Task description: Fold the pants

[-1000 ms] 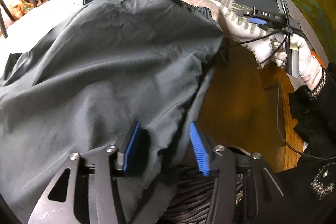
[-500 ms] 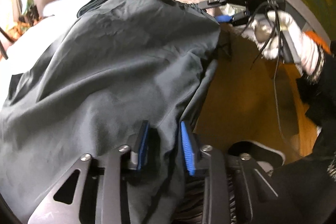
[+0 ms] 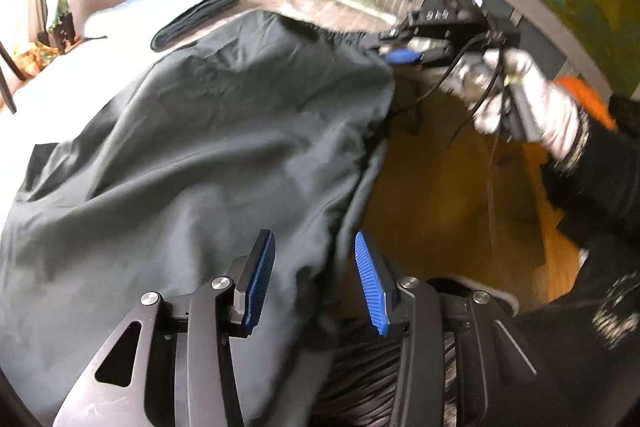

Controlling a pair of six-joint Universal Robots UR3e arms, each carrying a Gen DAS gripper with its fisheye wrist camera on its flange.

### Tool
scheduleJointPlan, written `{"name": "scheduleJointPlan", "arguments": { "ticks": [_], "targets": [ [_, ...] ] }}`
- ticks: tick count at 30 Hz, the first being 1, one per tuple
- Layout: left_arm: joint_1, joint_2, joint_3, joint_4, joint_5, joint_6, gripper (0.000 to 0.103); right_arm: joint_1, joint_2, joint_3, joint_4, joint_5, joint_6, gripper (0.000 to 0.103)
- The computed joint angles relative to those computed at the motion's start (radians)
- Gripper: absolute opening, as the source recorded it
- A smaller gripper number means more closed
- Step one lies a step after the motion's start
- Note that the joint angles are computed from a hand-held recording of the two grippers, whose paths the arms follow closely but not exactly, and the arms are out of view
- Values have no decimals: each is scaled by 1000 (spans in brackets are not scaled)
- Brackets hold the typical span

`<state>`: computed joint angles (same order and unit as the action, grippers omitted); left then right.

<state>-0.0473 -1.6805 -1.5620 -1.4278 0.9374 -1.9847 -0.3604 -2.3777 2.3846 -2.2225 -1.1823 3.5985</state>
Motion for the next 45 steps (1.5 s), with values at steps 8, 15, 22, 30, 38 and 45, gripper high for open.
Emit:
{"name": "scheduleJointPlan", "arguments": {
  "ticks": [8, 15, 22, 30, 38, 45],
  "targets": [
    [-68, 49, -193, 266, 125, 66, 34, 47, 112, 15, -97, -61, 60, 57],
    [-16, 55, -126, 147, 46, 81, 5, 90, 88, -37, -100, -122, 99, 21],
    [12, 77, -133, 29, 40, 138, 5, 156, 33, -89, 0, -229, 99, 20],
    [66, 93, -136, -53, 25, 138, 10, 321, 213, -223, 78, -454, 86, 38],
    [343, 266, -134, -314, -124, 254, 36, 536, 467, -595, -12, -584, -71, 70],
    [631, 299, -187, -405, -183, 177, 56, 511, 932, -939, -121, -210, -235, 70]
  ]
}}
